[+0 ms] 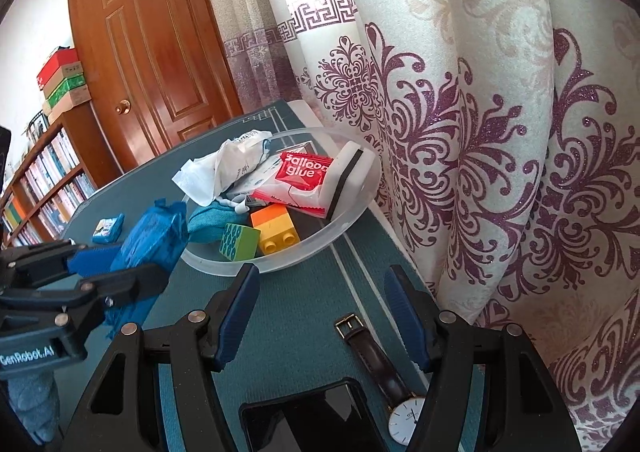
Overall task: Organize objects
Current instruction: 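Carry the blue cracker pack into the bowl and open the left gripper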
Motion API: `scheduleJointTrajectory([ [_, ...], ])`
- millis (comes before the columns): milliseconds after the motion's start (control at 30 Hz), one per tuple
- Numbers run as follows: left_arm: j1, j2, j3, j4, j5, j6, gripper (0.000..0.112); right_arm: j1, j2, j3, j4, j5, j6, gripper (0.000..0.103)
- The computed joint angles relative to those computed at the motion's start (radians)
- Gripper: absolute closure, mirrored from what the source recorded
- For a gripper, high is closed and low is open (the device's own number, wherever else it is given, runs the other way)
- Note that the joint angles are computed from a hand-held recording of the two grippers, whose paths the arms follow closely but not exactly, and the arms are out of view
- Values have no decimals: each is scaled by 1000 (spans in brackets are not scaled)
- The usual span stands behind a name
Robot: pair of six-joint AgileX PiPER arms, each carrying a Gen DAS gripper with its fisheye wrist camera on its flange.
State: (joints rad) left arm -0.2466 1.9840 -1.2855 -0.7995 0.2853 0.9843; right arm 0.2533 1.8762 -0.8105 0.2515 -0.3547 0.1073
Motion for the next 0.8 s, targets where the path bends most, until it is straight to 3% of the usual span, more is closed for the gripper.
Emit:
scheduleJointTrajectory([
  [200, -23, 150, -240, 194, 44, -232, 69, -11, 11, -9, -55, 10, 57, 37],
  [367, -39, 240, -379, 288, 76, -341, 69, -24, 21, -23, -112, 21, 118, 37],
  [500, -42, 260, -395, 283, 70, -339, 67, -31, 27, -28, -147, 25, 158, 37],
  [567, -39, 255, -380, 247, 58, -306, 62, -31, 27, -27, -149, 23, 161, 37],
  [633, -39, 233, -340, 192, 24, -248, 40, -27, 27, -27, -133, 22, 147, 37],
  [800, -24, 153, -219, -75, -30, 42, 19, -22, 27, -27, -116, 21, 130, 37],
])
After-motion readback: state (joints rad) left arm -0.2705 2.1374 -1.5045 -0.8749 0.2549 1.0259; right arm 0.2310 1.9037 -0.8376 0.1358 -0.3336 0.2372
